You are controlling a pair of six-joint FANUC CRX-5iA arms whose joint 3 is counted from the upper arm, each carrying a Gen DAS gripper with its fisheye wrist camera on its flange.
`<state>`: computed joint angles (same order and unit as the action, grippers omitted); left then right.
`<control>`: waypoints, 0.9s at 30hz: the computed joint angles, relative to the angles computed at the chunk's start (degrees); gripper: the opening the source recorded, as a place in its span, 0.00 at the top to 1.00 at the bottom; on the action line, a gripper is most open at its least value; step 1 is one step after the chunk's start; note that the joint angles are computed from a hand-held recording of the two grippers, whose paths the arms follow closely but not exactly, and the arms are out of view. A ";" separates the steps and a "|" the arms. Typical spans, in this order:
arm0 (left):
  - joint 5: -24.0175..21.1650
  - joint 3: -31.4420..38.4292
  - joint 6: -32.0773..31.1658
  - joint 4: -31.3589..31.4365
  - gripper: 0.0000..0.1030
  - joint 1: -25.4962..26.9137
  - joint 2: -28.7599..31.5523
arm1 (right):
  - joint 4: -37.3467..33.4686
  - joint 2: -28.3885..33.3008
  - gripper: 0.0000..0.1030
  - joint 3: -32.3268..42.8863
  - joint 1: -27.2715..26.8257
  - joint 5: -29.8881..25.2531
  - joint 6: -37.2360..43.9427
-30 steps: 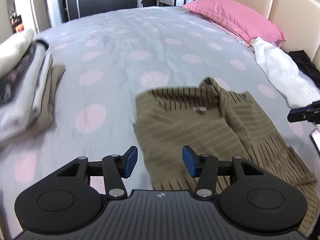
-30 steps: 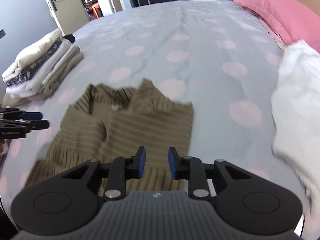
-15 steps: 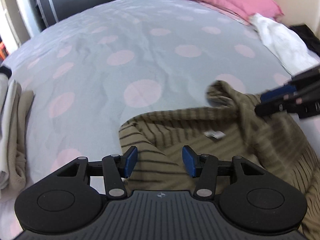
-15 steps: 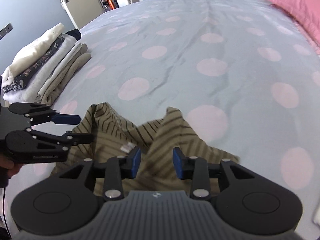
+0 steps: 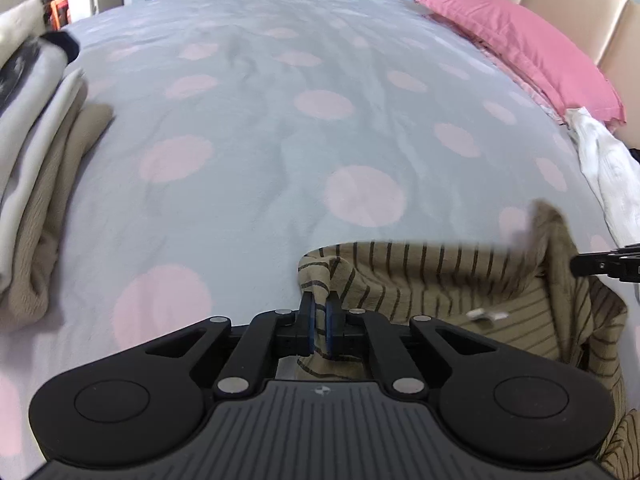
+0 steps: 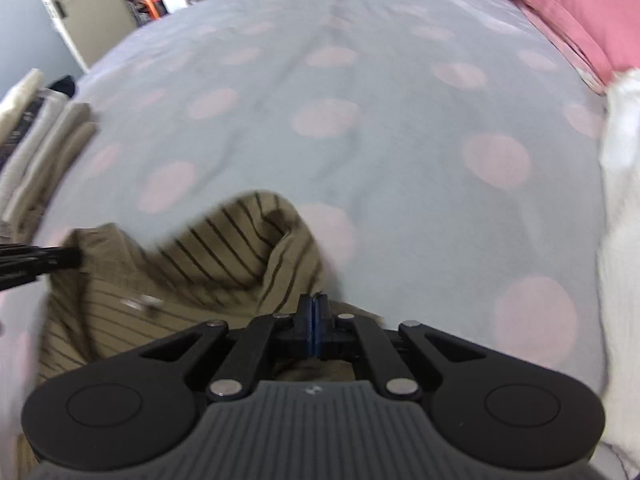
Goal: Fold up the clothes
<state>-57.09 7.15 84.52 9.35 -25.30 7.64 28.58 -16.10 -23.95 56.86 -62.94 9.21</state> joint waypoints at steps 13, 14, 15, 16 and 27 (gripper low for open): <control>5.79 -6.37 -7.88 9.23 0.39 2.77 -4.83 | 4.09 -7.35 0.37 -4.90 1.23 3.01 -2.83; 4.94 -6.45 -8.19 9.32 0.39 2.87 -4.62 | 2.98 -7.57 0.33 -4.89 0.79 3.62 -2.49; 4.15 -6.60 -8.51 9.45 0.39 2.95 -4.42 | 1.84 -7.76 0.26 -4.89 0.35 4.27 -2.10; 3.37 -6.74 -8.82 9.56 0.39 3.04 -4.21 | 0.66 -7.84 0.25 -4.96 -0.08 5.07 -1.58; 6.35 -9.69 -12.11 8.33 0.41 1.87 -3.22 | -5.31 -4.03 0.48 -4.92 -4.72 9.90 3.13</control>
